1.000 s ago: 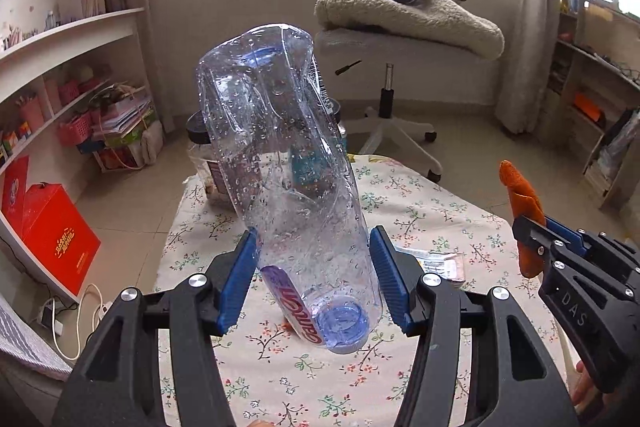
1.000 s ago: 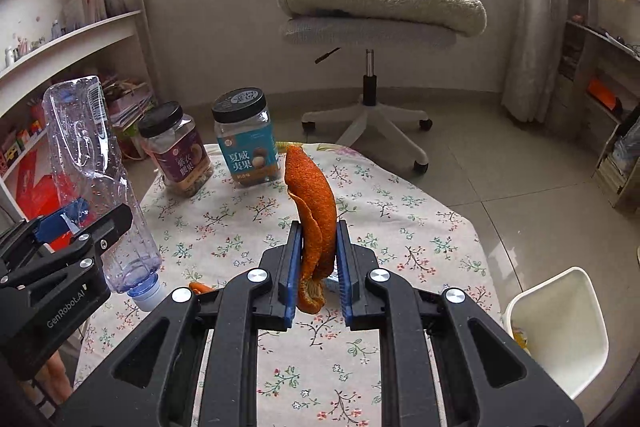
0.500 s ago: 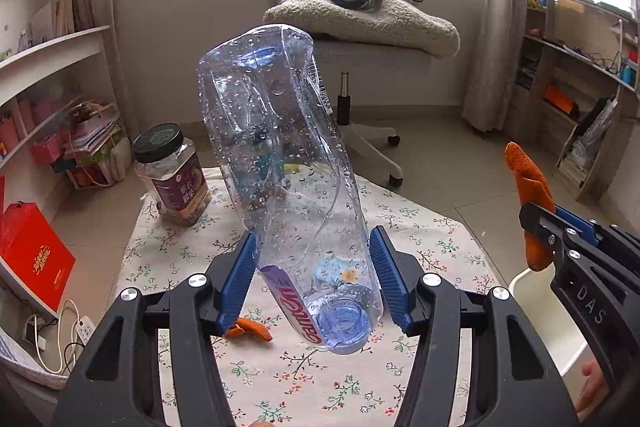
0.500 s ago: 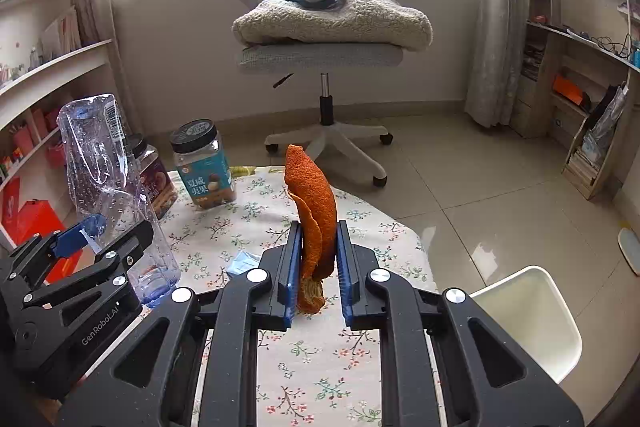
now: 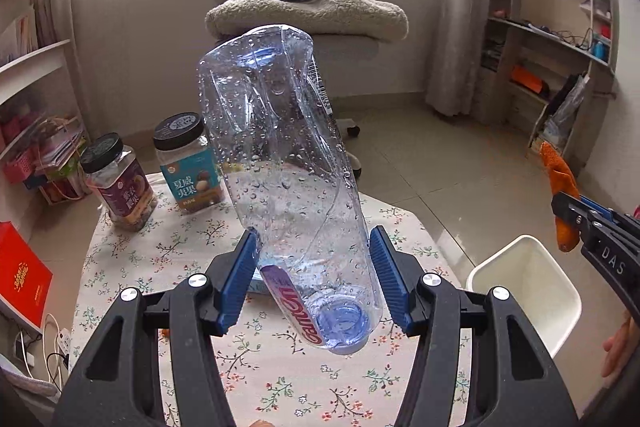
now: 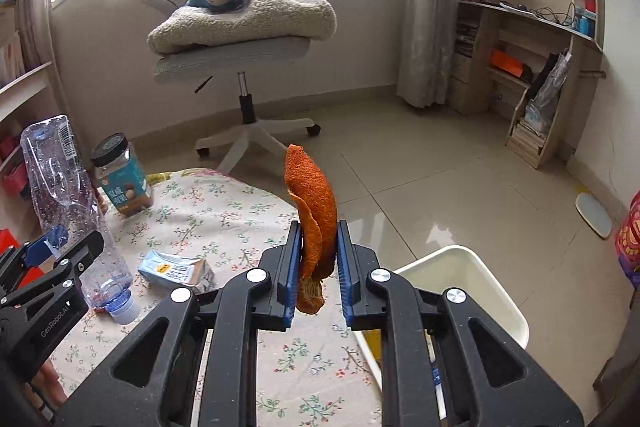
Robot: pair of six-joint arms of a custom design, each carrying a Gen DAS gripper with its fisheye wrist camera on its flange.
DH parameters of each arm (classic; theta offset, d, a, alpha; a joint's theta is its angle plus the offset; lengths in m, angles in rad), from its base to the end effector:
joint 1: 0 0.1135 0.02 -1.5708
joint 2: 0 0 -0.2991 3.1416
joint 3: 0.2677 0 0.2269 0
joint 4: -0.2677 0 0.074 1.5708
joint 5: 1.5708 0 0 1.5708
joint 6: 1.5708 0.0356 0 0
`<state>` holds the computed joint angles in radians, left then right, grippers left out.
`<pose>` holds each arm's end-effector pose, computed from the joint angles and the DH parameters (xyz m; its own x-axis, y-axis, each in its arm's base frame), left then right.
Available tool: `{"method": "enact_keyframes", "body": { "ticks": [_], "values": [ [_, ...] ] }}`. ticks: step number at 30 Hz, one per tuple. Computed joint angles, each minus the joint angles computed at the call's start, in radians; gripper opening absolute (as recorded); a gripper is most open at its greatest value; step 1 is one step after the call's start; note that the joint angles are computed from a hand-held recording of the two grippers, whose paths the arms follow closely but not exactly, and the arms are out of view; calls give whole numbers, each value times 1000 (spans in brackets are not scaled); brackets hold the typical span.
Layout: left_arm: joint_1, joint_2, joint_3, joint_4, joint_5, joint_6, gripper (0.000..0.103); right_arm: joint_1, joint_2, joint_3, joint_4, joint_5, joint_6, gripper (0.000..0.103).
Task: Collect trash
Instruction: 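Lift the bottle with the left gripper while the right carries the orange peel into the bin, then move the water bottle over the white bin and open the left gripper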
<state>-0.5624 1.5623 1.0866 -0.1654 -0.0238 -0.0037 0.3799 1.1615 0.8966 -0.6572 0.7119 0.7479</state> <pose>0.2773 -0.1738 0.3002 -0.5079 0.3157 -0.8015 0.5151 0.8571 0.0113 0.1840 0.0484 0.3081 -0.4842 0.3611 -0.7970 0.5662 0.8237 0.0292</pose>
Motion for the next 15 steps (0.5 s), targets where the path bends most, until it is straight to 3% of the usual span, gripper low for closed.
{"method": "enact_keyframes", "body": {
  "ticks": [5, 6, 8, 15],
  "values": [
    [-107, 11, -11, 21, -35, -10, 57, -165, -126, -62, -29, -76, -32, 21],
    [-127, 14, -12, 24, -39, -10, 57, -200, -152, -71, -32, -92, -43, 25],
    [-168, 24, -17, 32, -48, -6, 57, -262, -203, -86, -42, -100, -54, 52],
    [-302, 63, -17, 38, -61, -18, 57, -566, -359, -103, -23, -239, -146, 73]
  ]
}}
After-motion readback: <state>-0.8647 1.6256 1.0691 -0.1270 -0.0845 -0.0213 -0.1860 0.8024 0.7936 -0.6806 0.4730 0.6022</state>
